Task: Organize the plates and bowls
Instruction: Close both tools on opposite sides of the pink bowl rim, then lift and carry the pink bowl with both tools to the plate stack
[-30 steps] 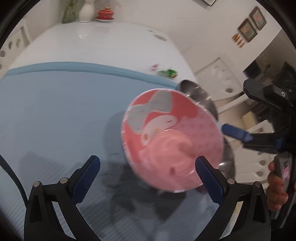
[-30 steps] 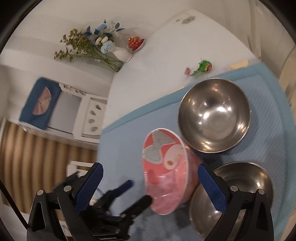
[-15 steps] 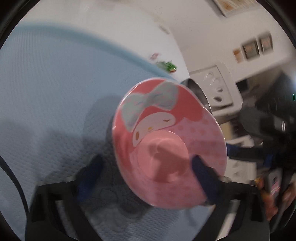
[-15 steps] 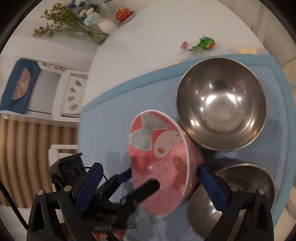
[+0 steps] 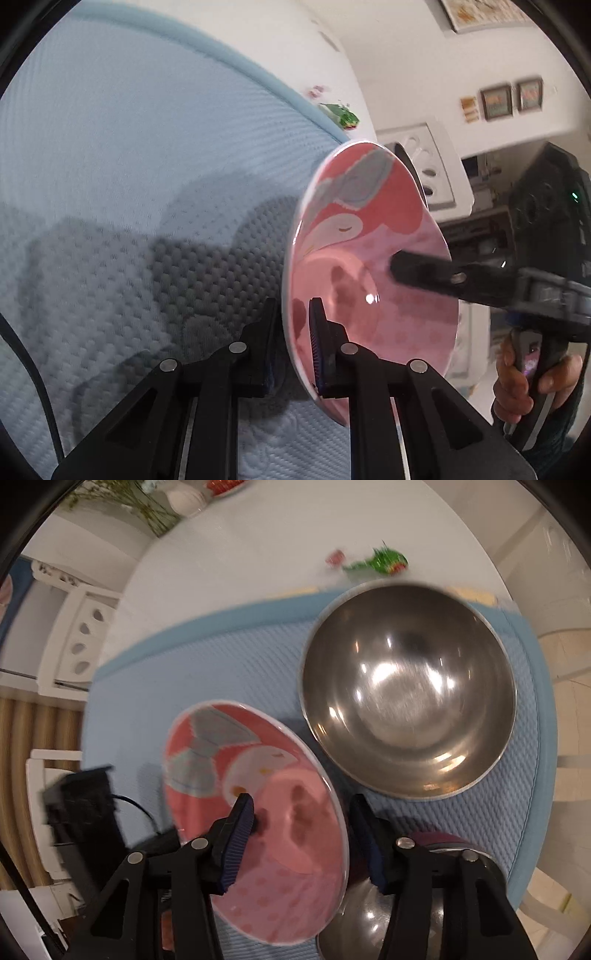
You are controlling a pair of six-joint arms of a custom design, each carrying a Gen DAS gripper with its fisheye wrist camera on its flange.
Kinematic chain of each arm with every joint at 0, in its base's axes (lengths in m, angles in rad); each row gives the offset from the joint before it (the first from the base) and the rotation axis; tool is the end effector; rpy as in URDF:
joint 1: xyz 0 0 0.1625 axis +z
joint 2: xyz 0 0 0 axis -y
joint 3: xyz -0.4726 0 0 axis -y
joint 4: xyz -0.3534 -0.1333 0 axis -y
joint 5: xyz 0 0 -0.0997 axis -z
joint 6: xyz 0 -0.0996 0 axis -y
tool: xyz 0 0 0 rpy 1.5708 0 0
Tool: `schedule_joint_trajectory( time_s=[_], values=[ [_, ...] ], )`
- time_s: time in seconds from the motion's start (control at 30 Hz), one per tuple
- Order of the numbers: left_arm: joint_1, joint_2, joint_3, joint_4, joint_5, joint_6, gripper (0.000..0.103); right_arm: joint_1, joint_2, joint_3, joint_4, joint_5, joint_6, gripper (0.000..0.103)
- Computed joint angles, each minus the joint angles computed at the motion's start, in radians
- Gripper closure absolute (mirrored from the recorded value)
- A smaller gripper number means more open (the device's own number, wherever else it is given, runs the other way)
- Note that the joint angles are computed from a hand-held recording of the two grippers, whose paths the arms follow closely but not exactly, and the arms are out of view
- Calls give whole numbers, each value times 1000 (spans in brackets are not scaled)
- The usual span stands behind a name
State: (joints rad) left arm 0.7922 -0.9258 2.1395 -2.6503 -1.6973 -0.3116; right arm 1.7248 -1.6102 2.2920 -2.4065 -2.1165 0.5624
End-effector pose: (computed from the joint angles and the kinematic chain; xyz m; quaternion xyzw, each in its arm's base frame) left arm -0.2604 -0.4359 0.0978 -0.2263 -0.9697 -0.0899 0.0192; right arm 0.1370 -0.3505 0.3432 -0.2150 -0.9360 0.1635 0.2257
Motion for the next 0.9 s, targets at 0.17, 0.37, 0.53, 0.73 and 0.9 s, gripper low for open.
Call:
schedule_joint_trajectory(
  time_s=[0.17,0.37,0.53,0.73,0.9],
  values=[
    [-1,-10,-7,7,32,8,91,-29,-41,67,-115,-9,30,94],
    [-12,-32,-7,-4,82,5,91,5,-38,62,-127,-15,26,93],
    [-33,-68,-15,16,121,11,91,54,-71,61,-117,-20,32,91],
    [-52,-110,-22,25,155,-3,91,162,-49,34,-92,-51,92,89],
    [-76,-143,-32,55,197,-23,91,211,-37,52,-135,-24,135,87]
  ],
)
